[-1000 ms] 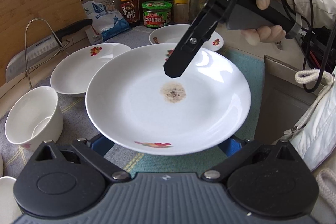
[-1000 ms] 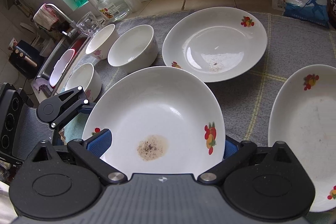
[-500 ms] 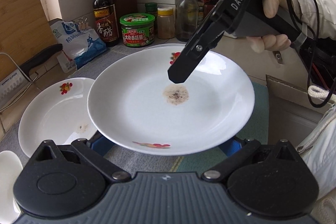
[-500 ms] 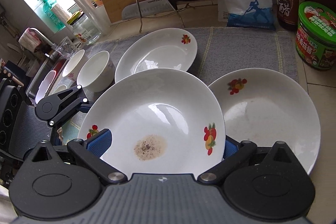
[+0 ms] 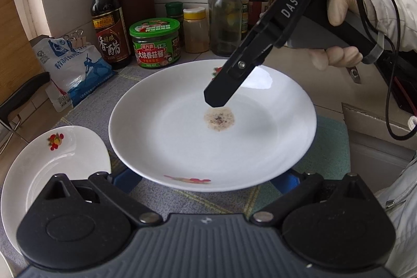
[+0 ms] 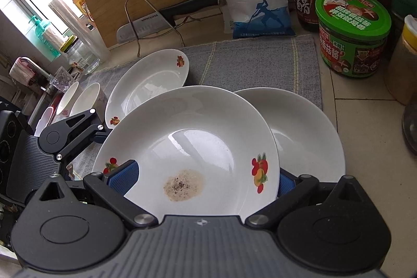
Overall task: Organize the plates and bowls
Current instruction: 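Lift and carry the stained plate toward the other deep plate, then lower the stained plate into the deep plate with the right gripper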
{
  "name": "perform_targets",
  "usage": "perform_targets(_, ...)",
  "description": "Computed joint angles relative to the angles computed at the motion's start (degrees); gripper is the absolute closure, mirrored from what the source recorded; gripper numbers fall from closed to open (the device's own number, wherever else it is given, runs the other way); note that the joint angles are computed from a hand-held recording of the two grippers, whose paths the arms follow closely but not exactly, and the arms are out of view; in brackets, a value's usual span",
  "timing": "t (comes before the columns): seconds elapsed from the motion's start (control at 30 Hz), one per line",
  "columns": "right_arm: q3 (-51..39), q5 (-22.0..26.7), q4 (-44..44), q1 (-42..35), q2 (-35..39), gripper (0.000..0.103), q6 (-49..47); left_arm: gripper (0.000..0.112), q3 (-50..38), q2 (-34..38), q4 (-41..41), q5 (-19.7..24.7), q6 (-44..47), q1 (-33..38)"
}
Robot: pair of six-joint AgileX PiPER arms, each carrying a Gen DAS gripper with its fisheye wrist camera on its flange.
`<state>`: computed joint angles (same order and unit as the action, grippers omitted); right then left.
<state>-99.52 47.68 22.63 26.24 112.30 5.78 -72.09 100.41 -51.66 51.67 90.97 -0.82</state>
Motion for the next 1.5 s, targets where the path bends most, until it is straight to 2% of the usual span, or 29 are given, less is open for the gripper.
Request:
perform_targets(0.3,1.61,-1.21,2.51,-2.1,0.78,0.0,-3.02,0.01,-0.84,1.45,1.56,-2.93,-2.74,-2.9)
perform_targets(0.73,2.55,-2.06,2.56,-2.56,0.95,0.0,-3.12,0.011,-2.11,2.48,3.06,-4.0,-3.08,-4.3)
perform_targets(1.07,4.24,-2.48,-2.43,-1.4,-0.79,0.0,2.13,0.01,-4.14,4.24,2.94,-2.81,-1.89,-4.1)
perform_targets(1.5,8.44,-2.59,-7.47,0.42,-4.6,0.0,8.49,0.01,-2.68,3.3,2.51,-4.88,-1.21,-4.46)
